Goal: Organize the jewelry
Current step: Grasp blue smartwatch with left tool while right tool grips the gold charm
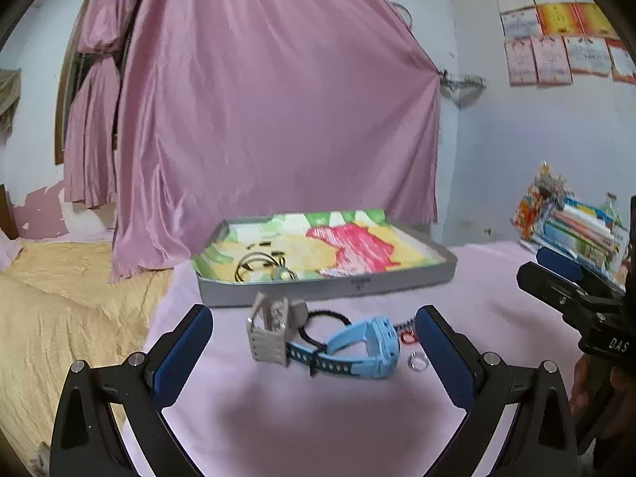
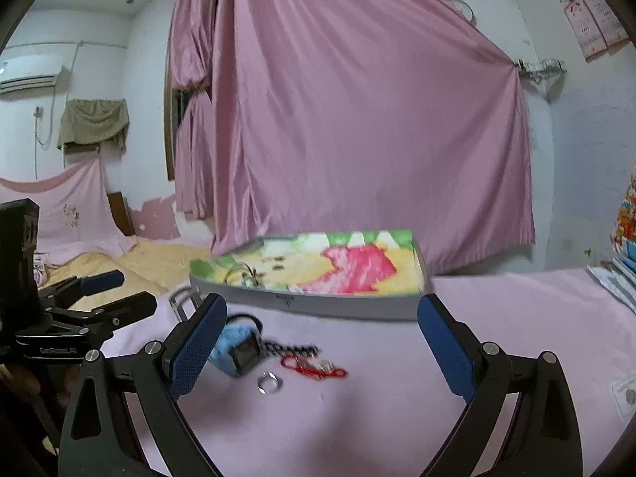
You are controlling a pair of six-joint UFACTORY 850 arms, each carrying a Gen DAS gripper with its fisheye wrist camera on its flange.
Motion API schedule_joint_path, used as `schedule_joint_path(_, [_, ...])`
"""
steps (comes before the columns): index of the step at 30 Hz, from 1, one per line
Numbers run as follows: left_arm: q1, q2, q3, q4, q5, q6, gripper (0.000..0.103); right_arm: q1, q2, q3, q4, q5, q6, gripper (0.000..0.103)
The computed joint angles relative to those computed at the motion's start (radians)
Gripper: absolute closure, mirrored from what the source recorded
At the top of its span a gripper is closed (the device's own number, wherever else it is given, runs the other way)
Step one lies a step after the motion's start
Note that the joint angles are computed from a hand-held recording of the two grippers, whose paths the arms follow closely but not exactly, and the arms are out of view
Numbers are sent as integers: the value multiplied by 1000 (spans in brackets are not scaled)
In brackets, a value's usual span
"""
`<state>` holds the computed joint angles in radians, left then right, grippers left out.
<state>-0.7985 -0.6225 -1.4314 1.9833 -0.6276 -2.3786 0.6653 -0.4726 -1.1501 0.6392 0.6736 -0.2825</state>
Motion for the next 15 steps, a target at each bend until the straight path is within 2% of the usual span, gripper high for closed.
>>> schedule_joint_path(10, [-3, -47, -68, -132, 81, 193, 1, -33, -25, -31, 66, -147, -61, 9])
schedule_joint_path(15, [4, -82, -132, -285, 143, 380, 1, -62, -43, -77, 131, -285, -149, 9])
